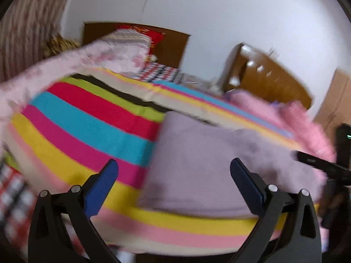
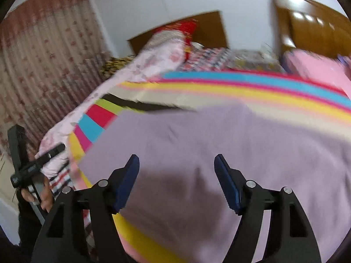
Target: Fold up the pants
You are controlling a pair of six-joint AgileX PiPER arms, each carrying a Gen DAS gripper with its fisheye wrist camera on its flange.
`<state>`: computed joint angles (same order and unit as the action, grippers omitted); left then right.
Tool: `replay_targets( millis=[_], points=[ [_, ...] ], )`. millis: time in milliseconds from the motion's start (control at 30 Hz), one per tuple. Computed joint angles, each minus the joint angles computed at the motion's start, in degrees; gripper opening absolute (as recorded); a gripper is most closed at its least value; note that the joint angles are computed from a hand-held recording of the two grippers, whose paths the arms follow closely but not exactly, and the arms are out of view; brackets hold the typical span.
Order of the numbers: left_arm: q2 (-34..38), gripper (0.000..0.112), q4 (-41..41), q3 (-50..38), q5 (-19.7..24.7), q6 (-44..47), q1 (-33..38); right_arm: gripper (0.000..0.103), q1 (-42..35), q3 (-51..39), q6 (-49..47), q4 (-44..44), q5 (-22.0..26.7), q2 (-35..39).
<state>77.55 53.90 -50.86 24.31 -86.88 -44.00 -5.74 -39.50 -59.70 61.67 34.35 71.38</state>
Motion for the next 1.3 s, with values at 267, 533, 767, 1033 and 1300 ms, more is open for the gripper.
replay_targets(
  millis=[267, 533, 767, 1033, 1300],
  points=[
    [14.58, 0.101, -3.23, -6.94, -3.18, 3.16, -1.89, 0.070, 22.12, -44.86, 22.22, -21.75, 3.26, 39.09],
    [16.78, 0.101, 1.30, -7.44, 1.03, 0.69, -4.77, 0.086, 27.18, -64.99, 39.87, -39.96, 6.49, 56.97],
    [18.50, 0.101, -0.48, -9.89, 5.28, 5.22, -5.96, 0.086, 21.63, -58.20, 27.51, -20.83, 2.48, 53.03],
    [16.73, 0.101, 1.15, -15.85, 13.56, 5.23, -12.27, 0.089, 8.66, -28.50, 0.04, 0.09, 4.07, 26.05],
    [27.92, 0.102, -8.44, -24.35, 14.74, 13.85, -10.53, 0.090, 8.25, -10.59, 14.08, -27.73, -4.11, 17.34]
  ],
)
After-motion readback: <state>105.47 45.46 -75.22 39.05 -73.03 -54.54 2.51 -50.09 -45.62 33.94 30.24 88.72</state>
